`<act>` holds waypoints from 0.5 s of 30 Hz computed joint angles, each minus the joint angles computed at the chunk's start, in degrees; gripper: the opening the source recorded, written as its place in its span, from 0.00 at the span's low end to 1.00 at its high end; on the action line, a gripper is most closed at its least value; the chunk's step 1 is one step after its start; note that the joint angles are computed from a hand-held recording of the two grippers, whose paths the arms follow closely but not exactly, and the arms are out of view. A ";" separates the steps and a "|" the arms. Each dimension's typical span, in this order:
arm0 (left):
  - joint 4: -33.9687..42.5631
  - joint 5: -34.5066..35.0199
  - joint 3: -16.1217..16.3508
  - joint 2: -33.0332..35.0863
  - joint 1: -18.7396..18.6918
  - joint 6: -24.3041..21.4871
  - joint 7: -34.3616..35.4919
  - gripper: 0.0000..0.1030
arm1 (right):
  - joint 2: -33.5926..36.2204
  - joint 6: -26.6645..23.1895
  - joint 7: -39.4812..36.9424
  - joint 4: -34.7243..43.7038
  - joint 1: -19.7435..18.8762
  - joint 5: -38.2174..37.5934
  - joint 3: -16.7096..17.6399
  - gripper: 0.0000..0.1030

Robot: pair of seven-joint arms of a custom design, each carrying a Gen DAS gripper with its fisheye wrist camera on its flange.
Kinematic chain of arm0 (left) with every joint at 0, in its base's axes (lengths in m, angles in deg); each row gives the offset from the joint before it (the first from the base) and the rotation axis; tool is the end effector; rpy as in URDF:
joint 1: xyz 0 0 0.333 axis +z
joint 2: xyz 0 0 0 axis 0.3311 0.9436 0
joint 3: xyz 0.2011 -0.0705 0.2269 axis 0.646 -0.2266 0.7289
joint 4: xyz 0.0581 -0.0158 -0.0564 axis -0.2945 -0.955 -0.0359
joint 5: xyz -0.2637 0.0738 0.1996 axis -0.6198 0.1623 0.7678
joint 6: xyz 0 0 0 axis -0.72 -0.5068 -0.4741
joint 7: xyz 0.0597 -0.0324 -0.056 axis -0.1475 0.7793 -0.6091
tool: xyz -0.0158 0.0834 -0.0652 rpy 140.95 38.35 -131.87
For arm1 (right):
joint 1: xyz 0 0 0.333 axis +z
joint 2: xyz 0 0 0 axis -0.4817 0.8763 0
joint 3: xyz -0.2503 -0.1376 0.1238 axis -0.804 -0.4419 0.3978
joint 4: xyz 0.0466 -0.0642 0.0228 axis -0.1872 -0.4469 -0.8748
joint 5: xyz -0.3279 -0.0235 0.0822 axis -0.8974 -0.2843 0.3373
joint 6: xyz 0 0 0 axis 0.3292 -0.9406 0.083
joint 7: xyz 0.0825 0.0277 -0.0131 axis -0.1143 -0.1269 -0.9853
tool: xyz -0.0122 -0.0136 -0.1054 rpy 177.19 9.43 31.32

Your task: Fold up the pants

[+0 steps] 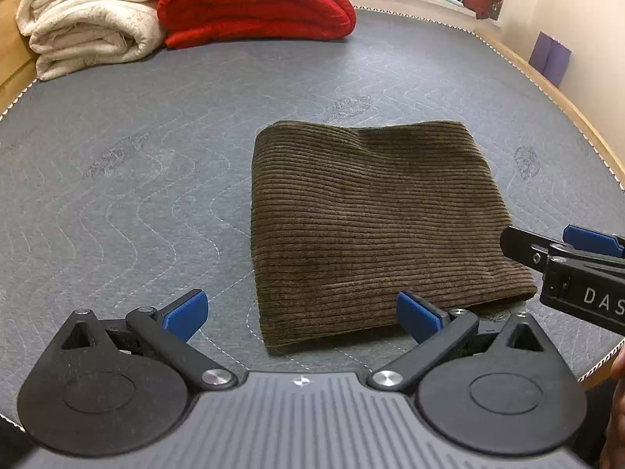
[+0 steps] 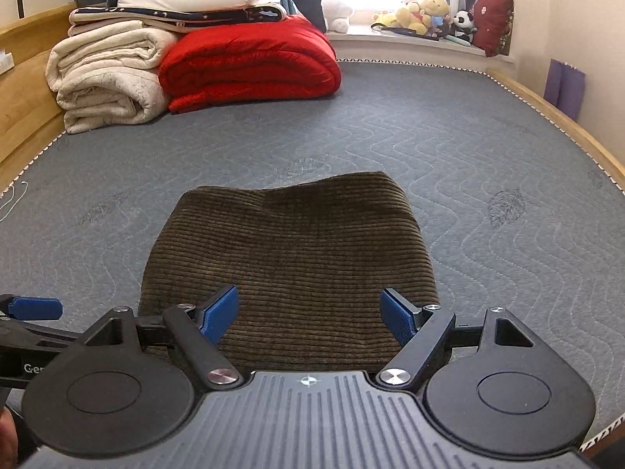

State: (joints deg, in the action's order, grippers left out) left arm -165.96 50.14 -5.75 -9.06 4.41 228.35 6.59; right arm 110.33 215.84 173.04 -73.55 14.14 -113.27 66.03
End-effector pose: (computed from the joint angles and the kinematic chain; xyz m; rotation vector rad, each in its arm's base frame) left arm 0.6753 -0.2091 0.4324 -1.6773 2.0972 -0.6981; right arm 0.5820 0.4636 0.4453 -1.5904 1.8415 -0.7502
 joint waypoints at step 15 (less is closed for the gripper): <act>0.56 -1.07 -0.95 0.27 0.07 -0.31 1.70 1.00 | -1.36 -0.73 1.32 -2.22 -0.35 -0.05 0.33 0.78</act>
State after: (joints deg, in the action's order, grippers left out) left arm -165.41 49.07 -6.69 -8.79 4.48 228.04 8.29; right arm 108.97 215.11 174.36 -75.76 13.79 -113.32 66.36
